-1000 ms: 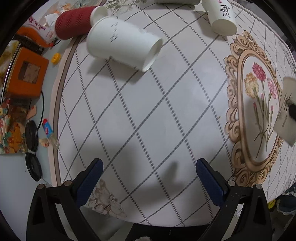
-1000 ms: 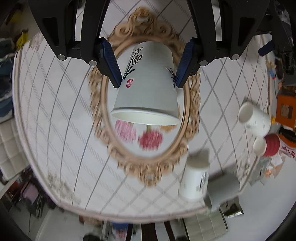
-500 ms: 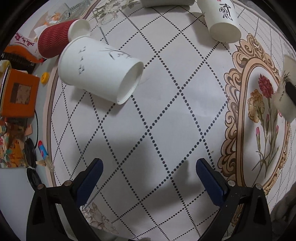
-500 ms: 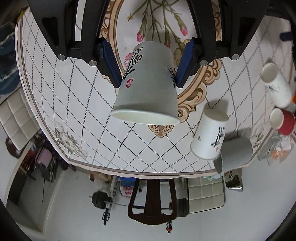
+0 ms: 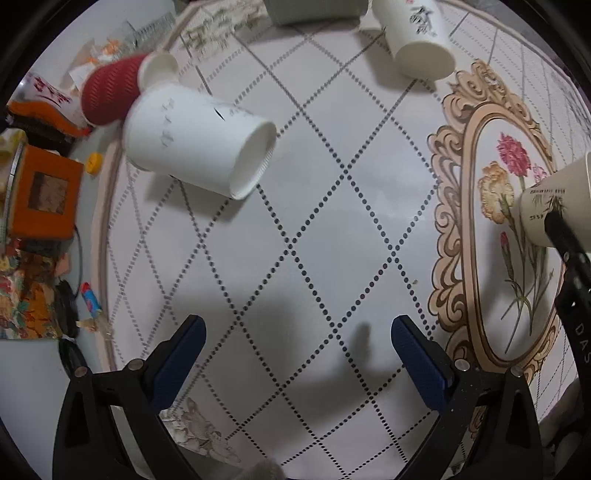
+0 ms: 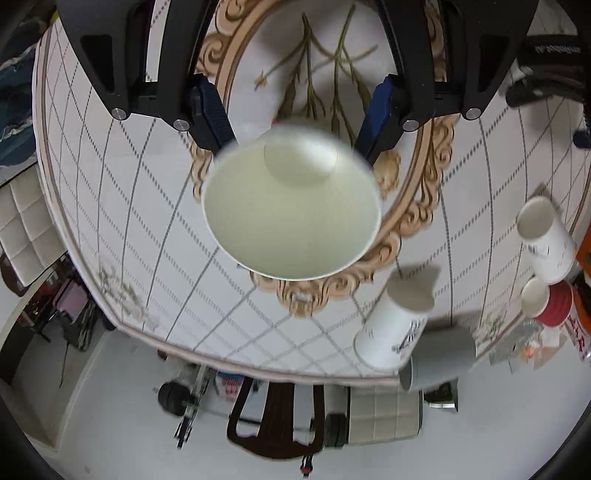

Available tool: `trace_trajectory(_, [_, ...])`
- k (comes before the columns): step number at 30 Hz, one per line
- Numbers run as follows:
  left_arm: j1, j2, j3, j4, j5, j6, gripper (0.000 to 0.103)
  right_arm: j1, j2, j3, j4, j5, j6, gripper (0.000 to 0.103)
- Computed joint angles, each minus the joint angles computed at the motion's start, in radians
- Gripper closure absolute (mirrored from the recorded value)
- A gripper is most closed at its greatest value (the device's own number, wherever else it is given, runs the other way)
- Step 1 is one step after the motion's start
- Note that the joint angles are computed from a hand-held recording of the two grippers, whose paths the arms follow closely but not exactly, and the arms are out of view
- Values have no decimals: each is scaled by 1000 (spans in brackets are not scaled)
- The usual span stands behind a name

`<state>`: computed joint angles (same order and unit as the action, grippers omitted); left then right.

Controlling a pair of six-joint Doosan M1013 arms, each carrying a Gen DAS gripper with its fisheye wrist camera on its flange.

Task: Flip cup upright

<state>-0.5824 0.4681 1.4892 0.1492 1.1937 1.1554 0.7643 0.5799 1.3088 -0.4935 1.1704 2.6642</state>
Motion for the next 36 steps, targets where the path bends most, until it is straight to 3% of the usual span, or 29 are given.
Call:
trace_trajectory(3, [-6, -32, 23, 7, -27, -3, 1, 3, -21, 15, 31, 13, 23, 20])
trace_trajectory(6, [-13, -61, 37, 14, -43, -5, 1, 12, -44, 22, 33, 42, 61, 14])
trace_trajectory(10, [-35, -125, 63, 59, -81, -17, 1, 32, -71, -3, 23, 138, 108, 0])
trace_trajectory(17, [-60, -229, 73, 117, -159, -57, 0, 88, -125, -82, -57, 296, 136, 0])
trace_trajectory(22, [-80, -300, 69, 139, -168, -99, 0, 117, -156, -147, -83, 373, 102, 0])
trace_trajectory(36, [-164, -440, 80, 242, -141, -256, 0, 192, -248, -216, -137, 430, 55, 0])
